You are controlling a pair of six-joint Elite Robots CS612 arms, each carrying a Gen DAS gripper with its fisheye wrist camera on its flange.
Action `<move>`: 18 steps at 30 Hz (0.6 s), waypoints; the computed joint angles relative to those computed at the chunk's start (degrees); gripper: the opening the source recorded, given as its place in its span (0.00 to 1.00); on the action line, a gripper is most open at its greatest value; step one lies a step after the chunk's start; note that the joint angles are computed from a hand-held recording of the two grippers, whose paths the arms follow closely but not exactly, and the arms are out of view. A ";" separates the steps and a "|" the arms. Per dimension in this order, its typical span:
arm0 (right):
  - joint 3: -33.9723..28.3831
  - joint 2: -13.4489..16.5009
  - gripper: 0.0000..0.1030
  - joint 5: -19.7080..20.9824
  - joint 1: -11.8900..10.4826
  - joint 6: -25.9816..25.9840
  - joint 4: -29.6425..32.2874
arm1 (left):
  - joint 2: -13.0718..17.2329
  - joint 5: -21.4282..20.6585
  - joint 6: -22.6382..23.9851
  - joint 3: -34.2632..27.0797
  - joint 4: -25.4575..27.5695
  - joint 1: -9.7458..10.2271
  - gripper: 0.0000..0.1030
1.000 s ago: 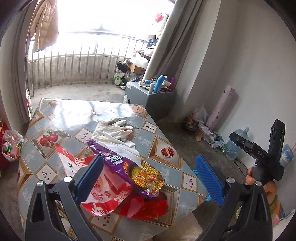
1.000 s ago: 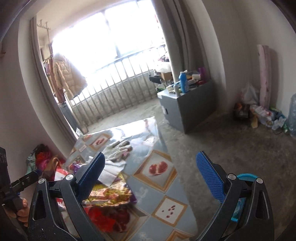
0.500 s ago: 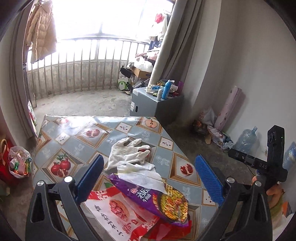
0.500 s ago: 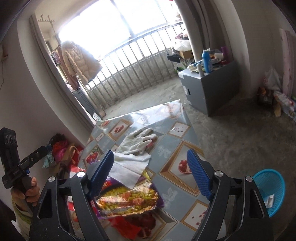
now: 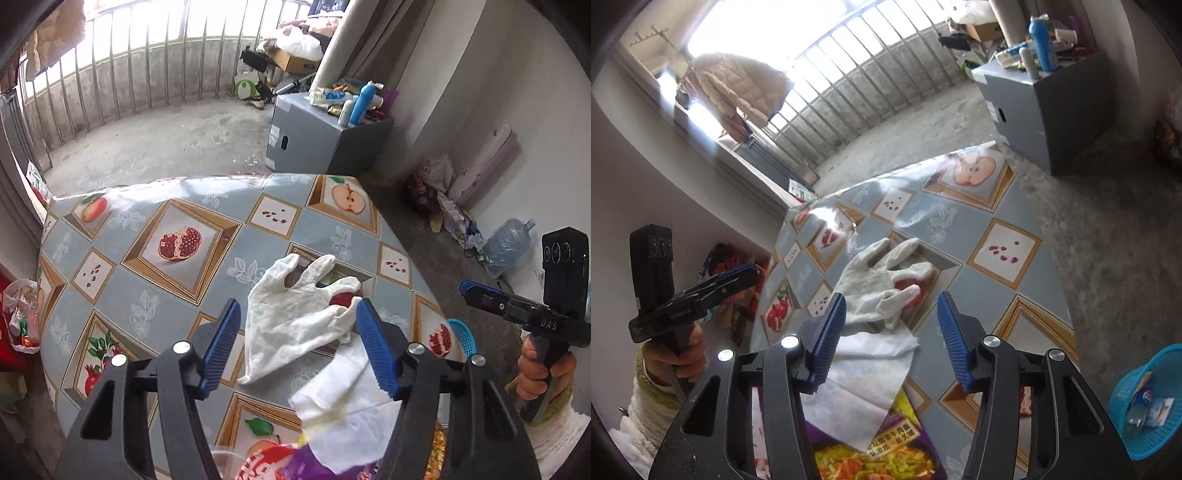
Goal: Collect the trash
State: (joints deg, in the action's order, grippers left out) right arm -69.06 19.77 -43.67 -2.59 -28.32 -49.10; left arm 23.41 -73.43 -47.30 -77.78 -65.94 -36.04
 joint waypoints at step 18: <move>11.89 -2.81 0.19 -7.84 3.61 -0.14 1.23 | -0.38 -6.36 3.55 11.18 3.56 3.35 0.35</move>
